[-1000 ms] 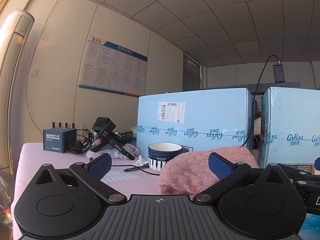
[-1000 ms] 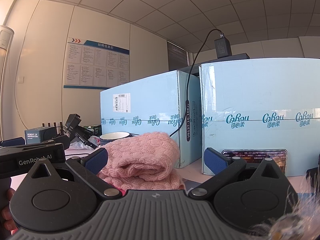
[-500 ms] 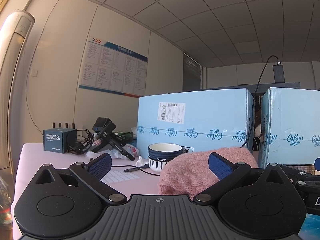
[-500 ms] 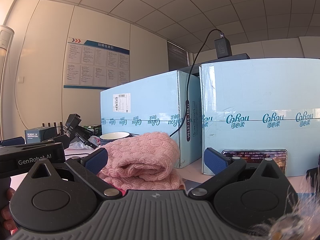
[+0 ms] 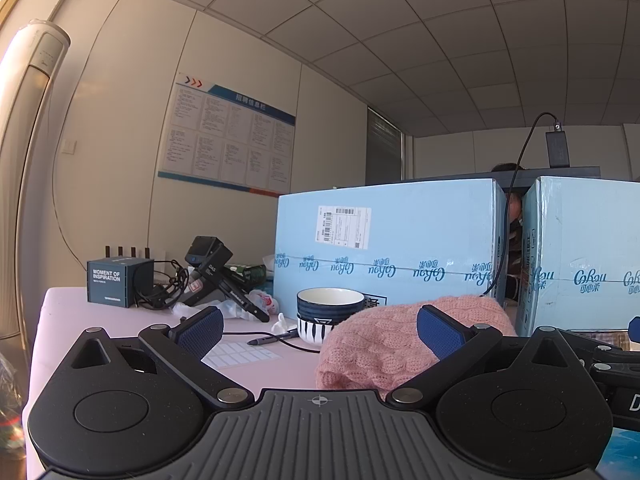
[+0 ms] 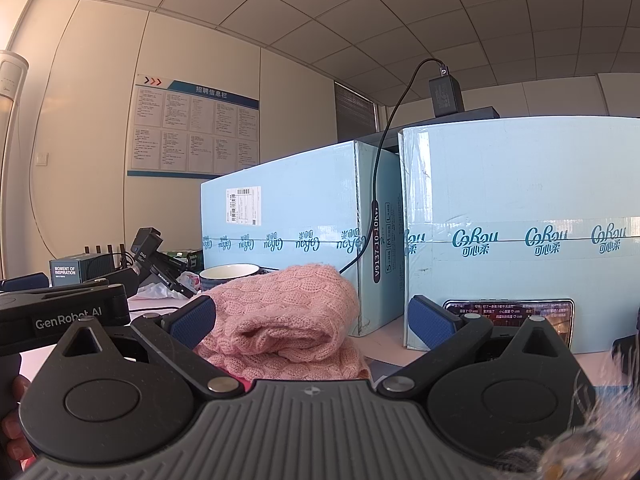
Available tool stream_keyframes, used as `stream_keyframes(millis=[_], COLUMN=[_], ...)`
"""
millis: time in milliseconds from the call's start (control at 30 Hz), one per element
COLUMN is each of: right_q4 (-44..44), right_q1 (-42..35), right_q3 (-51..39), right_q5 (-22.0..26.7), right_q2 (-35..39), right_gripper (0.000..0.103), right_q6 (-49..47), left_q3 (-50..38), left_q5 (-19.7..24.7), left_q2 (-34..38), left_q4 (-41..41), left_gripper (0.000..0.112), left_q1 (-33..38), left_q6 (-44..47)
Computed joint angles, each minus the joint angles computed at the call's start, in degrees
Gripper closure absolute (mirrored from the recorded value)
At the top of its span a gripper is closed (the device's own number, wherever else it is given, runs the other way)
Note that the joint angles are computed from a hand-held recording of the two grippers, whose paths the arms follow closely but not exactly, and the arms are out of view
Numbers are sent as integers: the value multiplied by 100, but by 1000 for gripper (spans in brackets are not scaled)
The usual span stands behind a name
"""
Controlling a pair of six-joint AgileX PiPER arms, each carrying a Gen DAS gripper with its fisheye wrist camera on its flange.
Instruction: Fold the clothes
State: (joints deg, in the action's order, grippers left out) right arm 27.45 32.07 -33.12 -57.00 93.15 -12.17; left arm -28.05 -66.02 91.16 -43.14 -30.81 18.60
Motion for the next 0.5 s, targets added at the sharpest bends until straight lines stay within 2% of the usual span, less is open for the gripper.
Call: stream_keyframes(millis=[500], right_q4=[-9], right_q1=[-1], right_q3=[2], right_q5=[-13], right_q2=[12], right_gripper=[0], right_q6=[13], left_q3=[38], left_q5=[-31], left_q2=[-11], left_q4=[38], left_gripper=[9], left_q1=[6], left_q6=[-62])
